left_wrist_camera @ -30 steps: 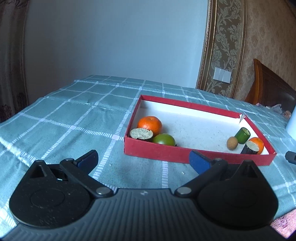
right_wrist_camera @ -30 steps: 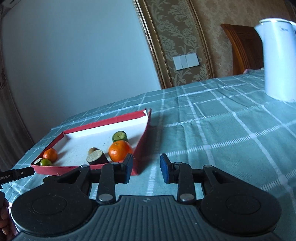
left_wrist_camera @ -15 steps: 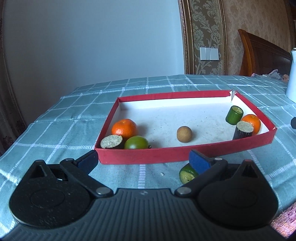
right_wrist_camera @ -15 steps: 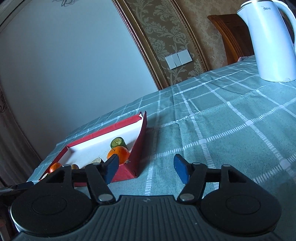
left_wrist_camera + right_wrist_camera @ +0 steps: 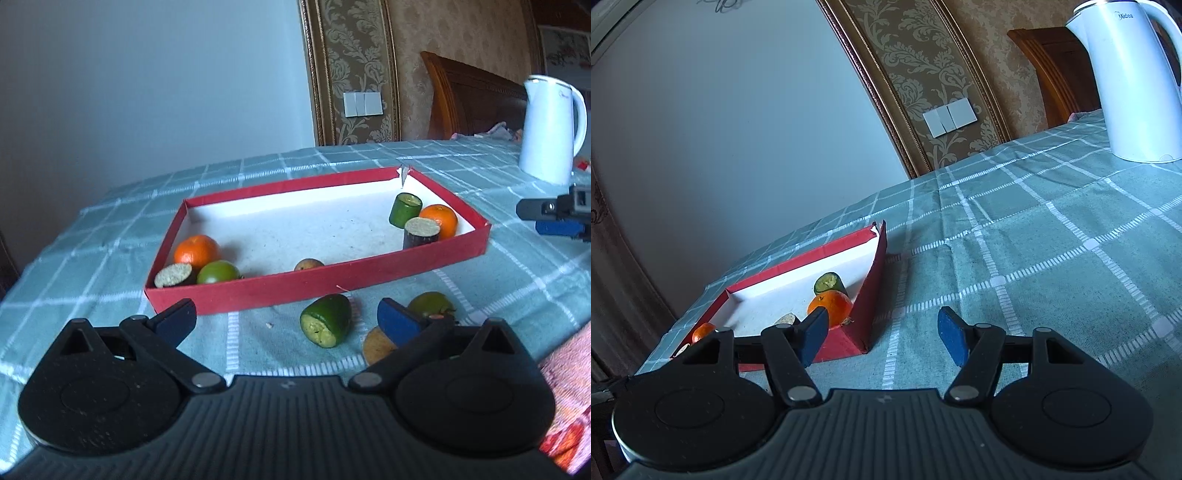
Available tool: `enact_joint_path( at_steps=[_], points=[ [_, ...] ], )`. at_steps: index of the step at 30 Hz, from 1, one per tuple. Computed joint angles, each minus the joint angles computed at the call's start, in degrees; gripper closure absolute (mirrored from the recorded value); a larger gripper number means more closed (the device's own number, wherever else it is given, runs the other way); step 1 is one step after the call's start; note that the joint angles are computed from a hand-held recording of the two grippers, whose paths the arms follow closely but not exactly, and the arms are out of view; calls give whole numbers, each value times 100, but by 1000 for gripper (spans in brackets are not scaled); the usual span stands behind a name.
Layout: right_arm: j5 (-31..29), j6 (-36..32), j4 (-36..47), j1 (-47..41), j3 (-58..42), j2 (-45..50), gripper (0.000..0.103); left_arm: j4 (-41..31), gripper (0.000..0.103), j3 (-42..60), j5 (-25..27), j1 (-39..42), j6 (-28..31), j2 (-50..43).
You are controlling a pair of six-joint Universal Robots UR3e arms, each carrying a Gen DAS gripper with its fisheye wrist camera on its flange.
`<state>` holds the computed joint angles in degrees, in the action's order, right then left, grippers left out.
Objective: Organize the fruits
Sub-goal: 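Close the left gripper around the green cucumber piece on the table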
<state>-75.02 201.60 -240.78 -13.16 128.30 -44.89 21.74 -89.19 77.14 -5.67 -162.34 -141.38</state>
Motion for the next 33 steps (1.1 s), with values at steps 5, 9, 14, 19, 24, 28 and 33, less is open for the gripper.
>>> enact_joint_path(
  at_steps=[5, 9, 14, 19, 24, 28, 33],
  points=[
    [29, 12, 15, -33, 3, 1, 38, 173, 0, 265, 347, -140, 183, -182],
    [38, 25, 44, -46, 3, -7, 38, -250, 0, 773, 577, -184, 344, -395],
    [53, 24, 50, -55, 12, -13, 38, -647, 0, 864, 51, -8, 324, -345],
    [79, 60, 58, -85, 11, -4, 37, -977, 14, 794, -516, 148, 3, -228],
    [76, 72, 59, -85, -5, 12, 35, -1182, 31, 831, -702, 217, -58, -227],
    [70, 101, 64, -89, 13, -8, 35, -1294, 47, 814, -924, 258, 44, -206],
    [40, 142, 58, -79, 9, -7, 32, -1657, 59, 953, -1296, 372, -35, -221]
  ],
)
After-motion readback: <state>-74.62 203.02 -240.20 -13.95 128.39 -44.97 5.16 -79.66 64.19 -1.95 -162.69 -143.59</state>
